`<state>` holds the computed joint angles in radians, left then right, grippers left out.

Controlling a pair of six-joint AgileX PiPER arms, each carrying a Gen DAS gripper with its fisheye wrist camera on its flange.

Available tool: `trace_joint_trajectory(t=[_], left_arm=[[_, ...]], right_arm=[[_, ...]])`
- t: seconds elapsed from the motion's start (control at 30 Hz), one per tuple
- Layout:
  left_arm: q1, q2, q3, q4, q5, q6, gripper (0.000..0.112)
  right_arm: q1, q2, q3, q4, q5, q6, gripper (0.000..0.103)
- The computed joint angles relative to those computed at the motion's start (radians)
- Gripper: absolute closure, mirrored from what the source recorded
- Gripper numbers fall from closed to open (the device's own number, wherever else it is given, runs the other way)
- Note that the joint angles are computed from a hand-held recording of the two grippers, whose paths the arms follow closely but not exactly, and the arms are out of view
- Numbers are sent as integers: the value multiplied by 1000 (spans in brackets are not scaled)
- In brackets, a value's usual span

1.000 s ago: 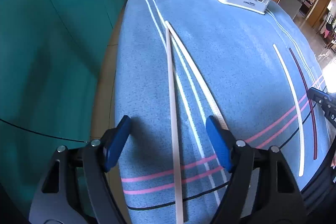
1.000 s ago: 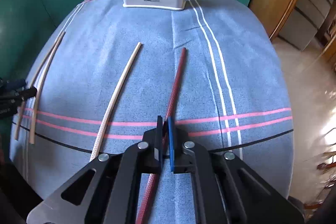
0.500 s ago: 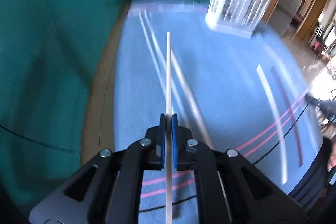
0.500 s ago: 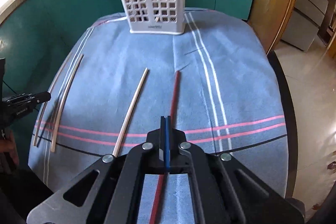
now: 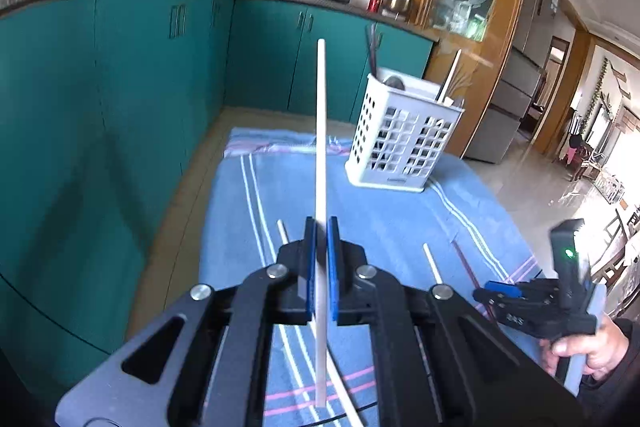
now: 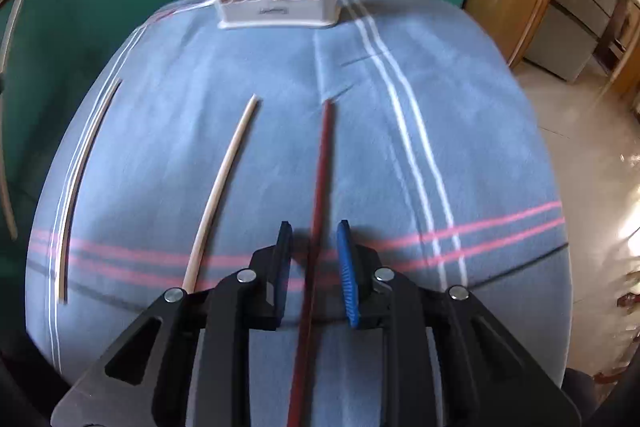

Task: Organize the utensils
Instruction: 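Close the right tool on the red chopstick while the left tool grasps a light chopstick, then drop the red chopstick into the holder with the right tool while the left tool drops the light one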

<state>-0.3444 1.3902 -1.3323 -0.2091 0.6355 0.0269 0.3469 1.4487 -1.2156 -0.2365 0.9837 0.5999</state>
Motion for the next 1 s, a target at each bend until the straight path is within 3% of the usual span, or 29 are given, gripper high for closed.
trace_joint_trajectory(t=[0.13, 0.2, 0.23, 0.4, 0.53, 0.7, 0.87, 1.0], left_arm=[[-14, -8, 6, -11, -25, 5, 107], [-18, -17, 15, -7, -46, 4, 107], [-20, -18, 14, -7, -48, 8, 107], [-11, -32, 18, -24, -64, 28, 107], [1, -58, 39, -57, -81, 60, 107], [-8, -58, 30, -41, -87, 52, 107], [-27, -41, 21, -15, -98, 34, 107], [-30, -29, 16, -8, -97, 26, 107]], right_arm=[[-38, 84, -94, 14, 25, -40, 80], [-54, 128, -151, 29, 58, -77, 86], [-58, 143, -175, 47, 77, -109, 96], [-69, 163, -202, 65, 89, -146, 99], [-125, 42, -169, 145, 26, -177, 99], [-130, -67, -257, 139, 29, -209, 99], [-83, -52, -495, 13, 41, -164, 98], [-80, 95, -811, -10, 108, -221, 98]])
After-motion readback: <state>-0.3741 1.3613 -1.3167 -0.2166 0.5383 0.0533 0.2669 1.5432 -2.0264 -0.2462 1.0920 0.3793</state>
